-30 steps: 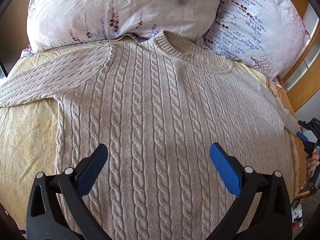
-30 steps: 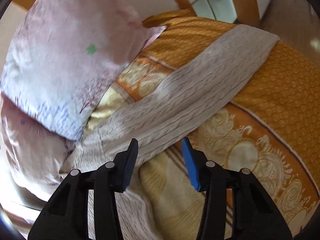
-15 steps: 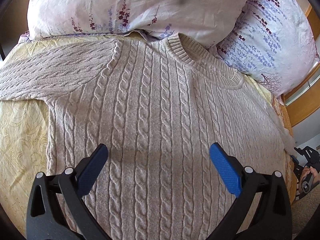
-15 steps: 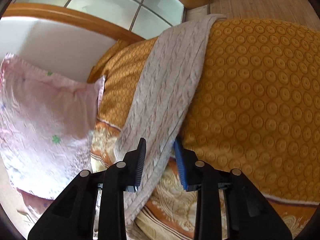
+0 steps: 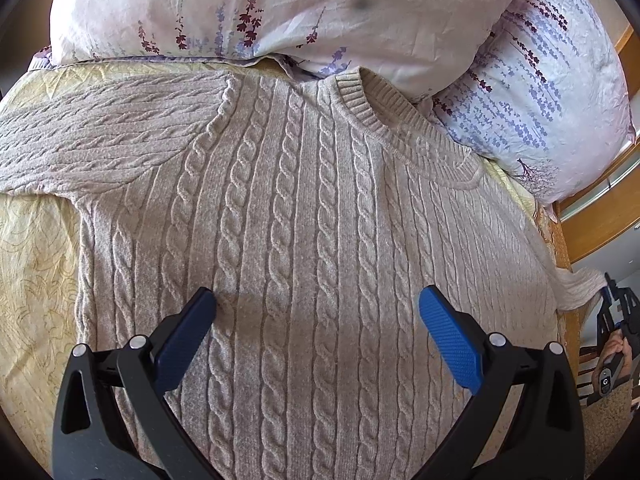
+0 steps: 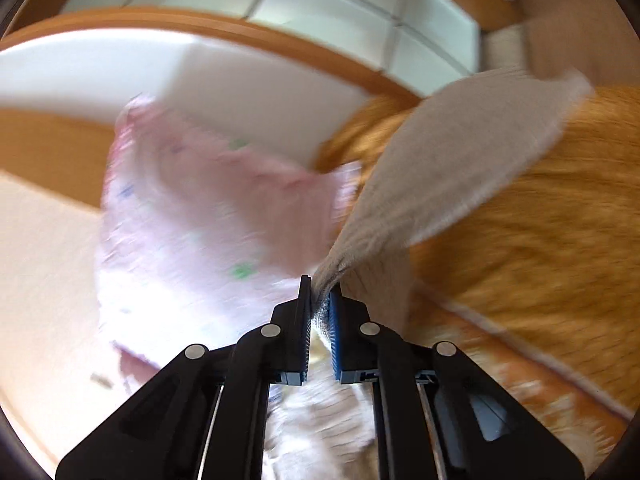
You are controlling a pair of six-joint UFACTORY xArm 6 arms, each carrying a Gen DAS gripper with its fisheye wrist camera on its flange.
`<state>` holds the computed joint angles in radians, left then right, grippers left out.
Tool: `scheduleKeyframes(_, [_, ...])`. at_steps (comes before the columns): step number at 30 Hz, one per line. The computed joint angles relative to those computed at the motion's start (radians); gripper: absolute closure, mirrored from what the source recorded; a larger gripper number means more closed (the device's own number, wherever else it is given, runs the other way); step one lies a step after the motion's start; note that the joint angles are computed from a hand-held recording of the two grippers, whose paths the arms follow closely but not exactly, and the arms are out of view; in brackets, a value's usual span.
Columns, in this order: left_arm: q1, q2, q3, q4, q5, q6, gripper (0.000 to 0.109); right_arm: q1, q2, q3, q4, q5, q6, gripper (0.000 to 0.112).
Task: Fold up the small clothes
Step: 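Carry the held sleeve across the sweater front and open the right gripper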
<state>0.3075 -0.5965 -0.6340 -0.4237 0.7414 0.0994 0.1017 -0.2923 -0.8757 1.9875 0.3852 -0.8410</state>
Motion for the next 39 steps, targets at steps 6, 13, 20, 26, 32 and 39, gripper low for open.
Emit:
scheduleKeyframes(6, [0.015, -0.007, -0.004, -0.037, 0.012, 0.024, 0.008, 0.124, 0.037, -0.087, -0.108, 0.168, -0.049, 0.104])
scheduleKeyframes(13, [0.039, -0.021, -0.005, -0.067, 0.023, 0.025, 0.008, 0.286, 0.166, -0.146, -0.319, 0.210, 0.107, 0.104])
scheduleKeyframes(20, [0.055, -0.025, -0.002, -0.090, 0.026, 0.028, 0.008, 0.386, 0.247, -0.152, -0.618, 0.184, 0.323, 0.104])
scheduleKeyframes(26, [0.046, -0.019, -0.002, -0.085, 0.018, 0.028, 0.008, 0.428, 0.298, -0.201, -0.887, 0.196, 0.523, 0.102])
scheduleKeyframes(32, [0.058, -0.018, 0.001, -0.125, 0.017, 0.052, 0.008, 0.407, 0.254, -0.169, -0.900, 0.146, 0.605, 0.067])
scheduleKeyframes(39, [0.064, -0.023, 0.005, -0.138, 0.016, 0.063, 0.008, 0.336, 0.218, -0.123, -0.892, -0.011, 0.764, 0.068])
